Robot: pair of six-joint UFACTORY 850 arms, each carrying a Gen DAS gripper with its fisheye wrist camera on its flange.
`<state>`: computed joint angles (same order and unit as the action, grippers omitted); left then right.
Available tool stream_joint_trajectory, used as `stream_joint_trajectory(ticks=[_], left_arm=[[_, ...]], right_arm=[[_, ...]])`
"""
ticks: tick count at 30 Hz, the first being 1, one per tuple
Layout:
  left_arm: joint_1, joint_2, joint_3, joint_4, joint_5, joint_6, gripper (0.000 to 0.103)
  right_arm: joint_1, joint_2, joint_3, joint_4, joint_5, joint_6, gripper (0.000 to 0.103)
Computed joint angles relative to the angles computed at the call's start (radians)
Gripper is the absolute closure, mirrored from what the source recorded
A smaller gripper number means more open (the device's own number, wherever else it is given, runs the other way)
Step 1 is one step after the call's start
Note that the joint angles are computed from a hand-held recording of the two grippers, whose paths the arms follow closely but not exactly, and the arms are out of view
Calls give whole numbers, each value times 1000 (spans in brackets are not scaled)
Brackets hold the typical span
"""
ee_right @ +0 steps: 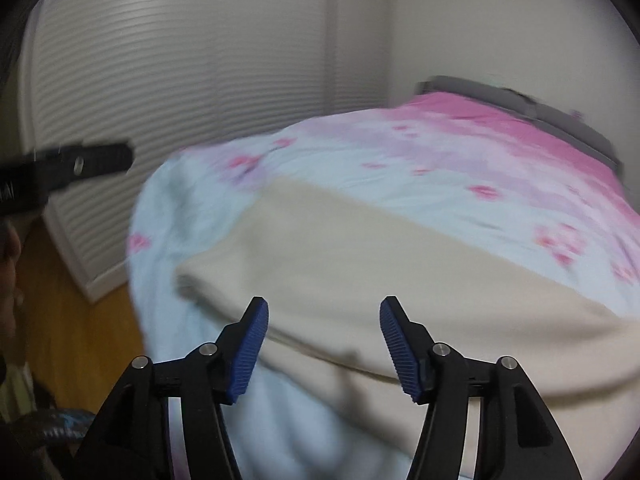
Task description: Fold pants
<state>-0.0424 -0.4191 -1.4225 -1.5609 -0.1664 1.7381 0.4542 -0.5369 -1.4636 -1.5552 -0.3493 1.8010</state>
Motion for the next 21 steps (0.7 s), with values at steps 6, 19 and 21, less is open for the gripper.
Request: stream_joint_trajectory(ticks=[6, 19, 21], left_arm=[[-127, 11, -1, -96, -37, 113, 0], [-443, -92, -178, -253, -21, 227, 0], [-473, -129, -230, -190, -9, 155, 0]], right_arm=[[-91, 243, 274, -47, -141, 215, 41], [-487, 555, 514, 65, -153, 295, 41], [-572, 553, 513, 54, -99, 324, 41]])
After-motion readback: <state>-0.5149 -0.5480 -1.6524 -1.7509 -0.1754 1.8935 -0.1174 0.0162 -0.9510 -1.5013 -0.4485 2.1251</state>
